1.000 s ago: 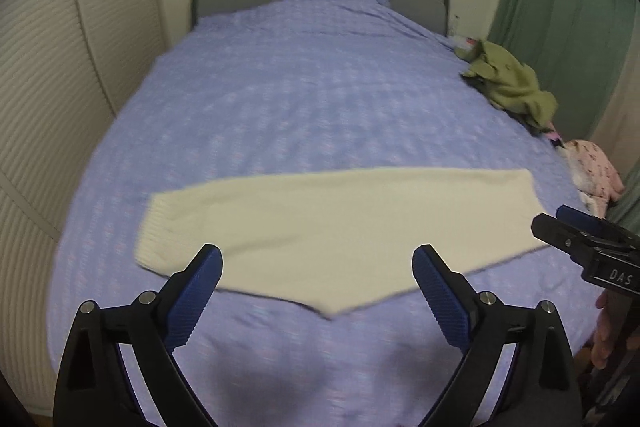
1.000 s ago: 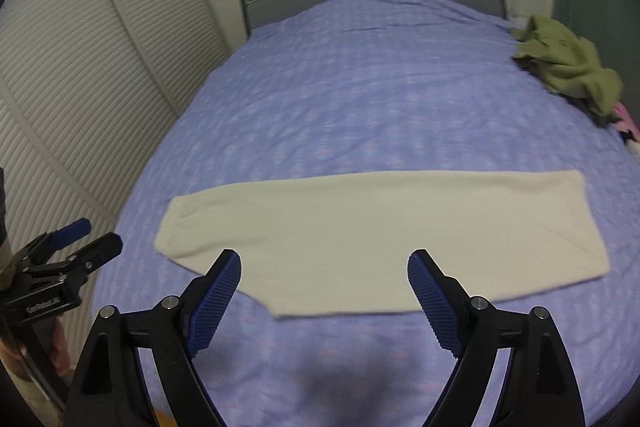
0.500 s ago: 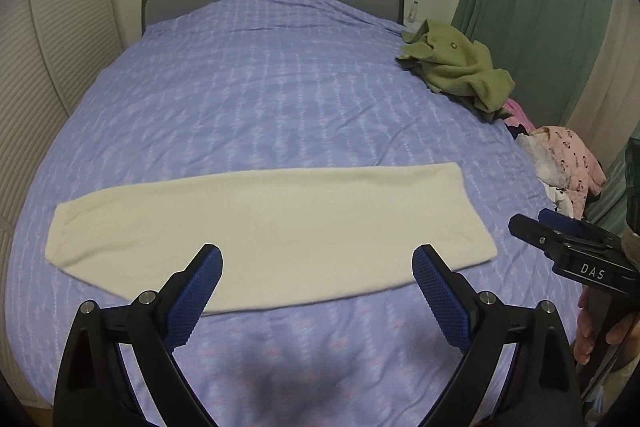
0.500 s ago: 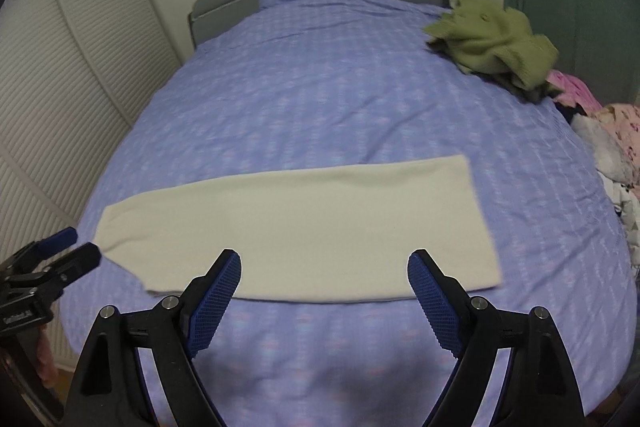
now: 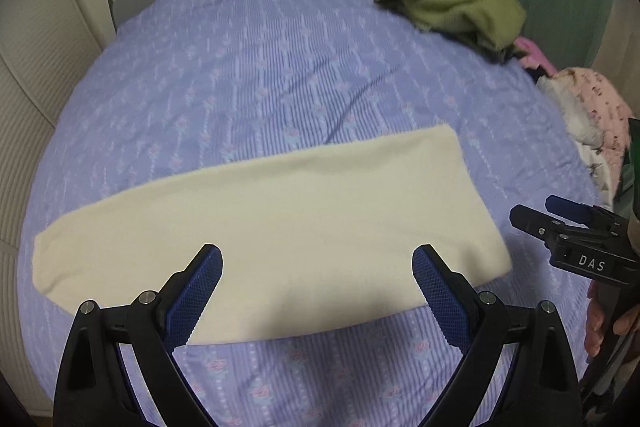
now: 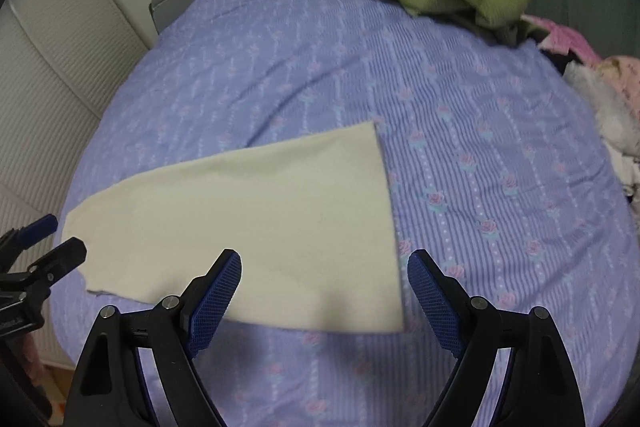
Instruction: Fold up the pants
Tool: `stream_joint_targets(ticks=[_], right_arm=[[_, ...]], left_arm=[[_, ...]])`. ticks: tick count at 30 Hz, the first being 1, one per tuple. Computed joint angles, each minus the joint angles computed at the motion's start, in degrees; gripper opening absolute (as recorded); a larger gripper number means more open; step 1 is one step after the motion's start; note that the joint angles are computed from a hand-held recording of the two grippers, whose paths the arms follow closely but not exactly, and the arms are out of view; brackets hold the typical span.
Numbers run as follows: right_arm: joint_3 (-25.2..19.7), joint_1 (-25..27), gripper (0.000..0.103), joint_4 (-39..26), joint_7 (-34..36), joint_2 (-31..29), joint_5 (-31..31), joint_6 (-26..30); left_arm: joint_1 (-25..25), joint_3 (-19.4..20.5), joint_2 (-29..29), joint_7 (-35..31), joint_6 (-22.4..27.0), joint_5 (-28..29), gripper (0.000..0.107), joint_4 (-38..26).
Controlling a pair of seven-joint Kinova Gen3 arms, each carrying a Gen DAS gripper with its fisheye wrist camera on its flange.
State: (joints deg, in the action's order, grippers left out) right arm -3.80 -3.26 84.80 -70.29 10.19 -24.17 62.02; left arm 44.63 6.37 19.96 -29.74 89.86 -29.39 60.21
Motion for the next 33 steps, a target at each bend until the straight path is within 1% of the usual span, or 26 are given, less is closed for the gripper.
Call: stream_joint_targets(ticks=[3,5,6,8,14,16,20,23,24,26,28,29,31,33], right_arm=[[0.1,1.8,0.084,1.0,2.6,3.3,-2.8,-1.7],[-0.1,3.3,0.075,1.2,3.8,5.4,-4.7,-1.8],[-0.5,4.5,0.074,1.1,4.4,7.1,-6.1,-1.6],[-0.7,5.2,0.07,1.0,4.6,8.9,-6.7,-1.2],[-2.1,7.0,0.06,-1.0,5.8,14.8,-7.3,1.3],[-2.5,7.5,0.059,-1.5,6.2,16.4,-7.6,1.6],[-3.9,9.9,0.06,-2.4,8.5,19.2,-10.2,3.1],[-4.9,12.5,0.06,-5.2,10.2,22.6,-13.0,7.5],[-5.3,13.9,0.06,-6.5,9.7,24.4,-15.2,9.6],[-5.7,15.2,0.06,-8.3,8.7,26.6,-17.4,12.0],[-5.7,14.5,0.06,-9.5,8.9,27.0,-17.2,13.3],[-6.5,14.1,0.06,-9.9,10.4,26.9,-16.3,13.7],[-5.9,11.9,0.06,-10.0,12.2,26.1,-13.4,12.9],[-5.6,11.6,0.06,-11.2,11.0,27.1,-13.5,13.8]], left_arm=[[-1.4,-0.1,3.7,-2.3,-0.3,1.8,0.097,-2.5],[-1.7,-0.6,6.0,-4.1,-0.6,2.7,0.097,-4.3],[-1.9,-0.8,7.2,-4.9,-0.4,3.5,0.097,-5.5],[-2.2,-1.4,9.3,-5.9,-0.6,5.2,0.097,-7.5],[-1.6,-3.2,13.4,-9.0,0.4,7.7,0.097,-12.3],[-1.3,-3.8,13.7,-9.5,0.2,8.1,0.097,-12.7],[-1.3,-4.3,14.0,-9.8,-0.8,8.8,0.097,-12.2],[-1.8,-4.2,14.1,-9.5,-1.7,10.1,0.097,-11.6],[-2.0,-4.1,14.1,-9.3,-2.2,10.5,0.097,-11.2],[-2.3,-3.9,13.9,-9.1,-3.2,11.3,0.097,-10.5],[-2.5,-3.8,14.0,-9.1,-3.9,11.8,0.097,-10.3],[-2.6,-3.7,13.9,-9.3,-4.3,11.9,0.097,-10.0],[-2.5,-3.7,14.2,-9.9,-4.2,11.7,0.097,-10.3],[-2.5,-3.9,14.6,-10.5,-3.8,11.6,0.097,-10.8]])
